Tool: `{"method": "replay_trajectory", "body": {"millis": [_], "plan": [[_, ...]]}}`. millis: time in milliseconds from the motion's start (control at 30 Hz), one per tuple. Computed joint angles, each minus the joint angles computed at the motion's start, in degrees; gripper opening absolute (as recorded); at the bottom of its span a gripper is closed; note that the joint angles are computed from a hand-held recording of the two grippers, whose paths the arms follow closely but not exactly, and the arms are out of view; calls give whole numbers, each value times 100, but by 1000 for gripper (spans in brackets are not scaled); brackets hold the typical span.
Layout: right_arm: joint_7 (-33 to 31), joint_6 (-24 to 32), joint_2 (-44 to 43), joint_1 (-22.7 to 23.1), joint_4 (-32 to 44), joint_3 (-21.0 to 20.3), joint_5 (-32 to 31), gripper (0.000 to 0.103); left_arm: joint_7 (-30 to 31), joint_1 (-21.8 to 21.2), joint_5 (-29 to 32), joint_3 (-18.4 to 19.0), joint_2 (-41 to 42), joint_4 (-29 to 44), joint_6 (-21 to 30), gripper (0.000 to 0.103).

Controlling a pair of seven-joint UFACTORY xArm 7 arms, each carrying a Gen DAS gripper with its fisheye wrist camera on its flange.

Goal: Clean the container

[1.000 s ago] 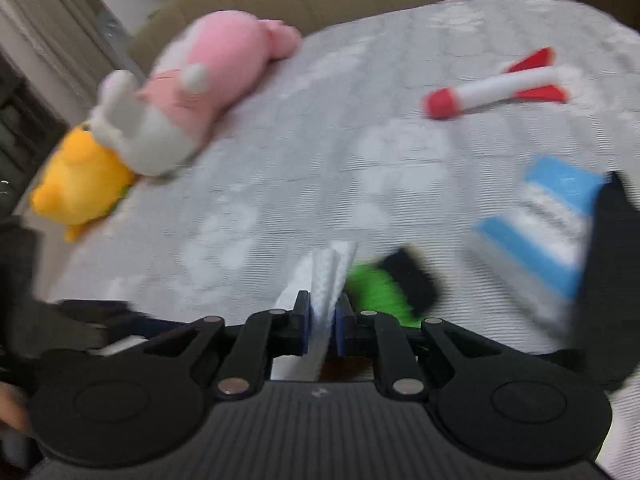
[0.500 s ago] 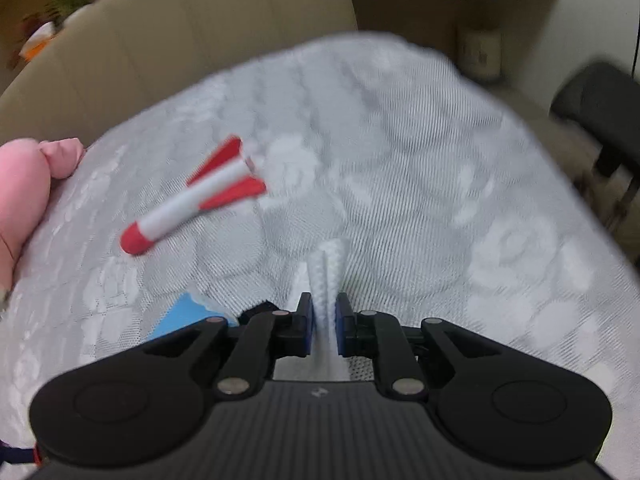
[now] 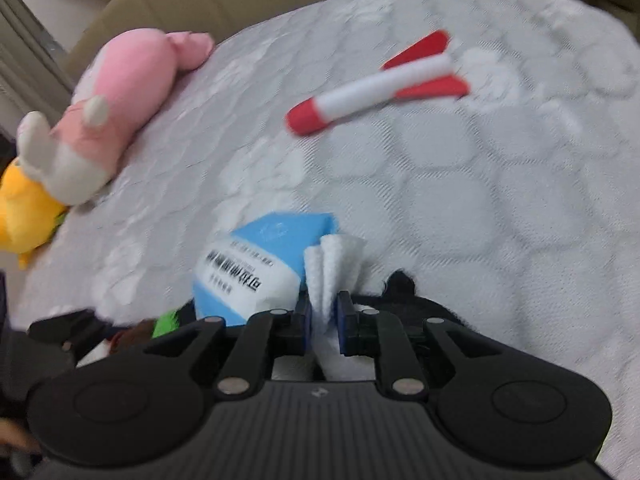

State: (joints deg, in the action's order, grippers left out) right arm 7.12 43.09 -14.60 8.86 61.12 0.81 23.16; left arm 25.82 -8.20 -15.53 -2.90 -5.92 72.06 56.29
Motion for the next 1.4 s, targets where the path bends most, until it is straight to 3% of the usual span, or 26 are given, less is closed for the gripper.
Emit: {"method": "replay_trajectory", "body": {"millis": [133, 267, 333, 433, 533, 633, 733, 767, 800, 833, 867, 933, 1033, 1100, 1167, 1300, 1400], "plan": [[-192, 211, -205, 165, -53, -53, 525, 16, -337, 111, 159, 58, -96, 44, 85, 99], [545, 69, -363, -174, -38, 289, -709, 16, -214, 124, 5, 117, -294, -28, 134, 99], [1017, 6, -539, -323, -162, 277, -1011, 16, -29, 96, -216, 156, -442, -105, -38, 99], [1388, -208, -910, -381, -451, 96, -916, 16, 722, -84, -1226, 372, -668, -218, -347, 99], [1516, -532, -1195, -293, -697, -51, -688, 16, 1313, -263, -2077, 445, -471, 43, -264, 100], [1257, -339, -1018, -61, -571, -163, -524, 29, 1031, -309, -1649, 77, -27, 414, -600, 100], [1231, 18, -816, -130, -366, 51, -946, 30, 255, -366, -891, -195, 547, 886, -405, 100], [1297, 50, -818, -175, -363, 114, -1076, 32, 121, -393, -663, -254, 623, 884, -374, 98], [1377, 39, -852, -204, -403, 128, -1105, 36, 152, -408, -565, -289, 603, 789, -353, 88], [1478, 12, -905, -225, -464, 119, -1079, 48, 311, -411, -576, -303, 493, 647, -327, 84], [1571, -26, -964, -236, -543, 109, -1041, 53, 501, -417, -611, -305, 357, 498, -301, 84], [1742, -48, -1072, -245, -697, 70, -939, 54, 855, -451, -469, -300, -5, 184, -315, 85], [2166, 53, -1228, -344, -853, 137, -1012, 57, 747, -458, -522, -200, -531, -214, -289, 95], [2426, 19, -1453, -386, -1004, 238, -1138, 68, 495, -447, -721, -98, -974, -560, -380, 99], [2662, -54, -1725, -399, -1165, 338, -1257, 87, 62, -429, -910, -2, -1311, -828, -442, 102], [3068, 318, -2056, -451, -1140, 591, -1687, 97, -651, -296, -770, 118, -1863, -1247, -226, 103], [3180, 810, -2129, -305, -997, 598, -1730, 102, -1161, -78, 45, -96, -2046, -1417, -236, 103]]}}
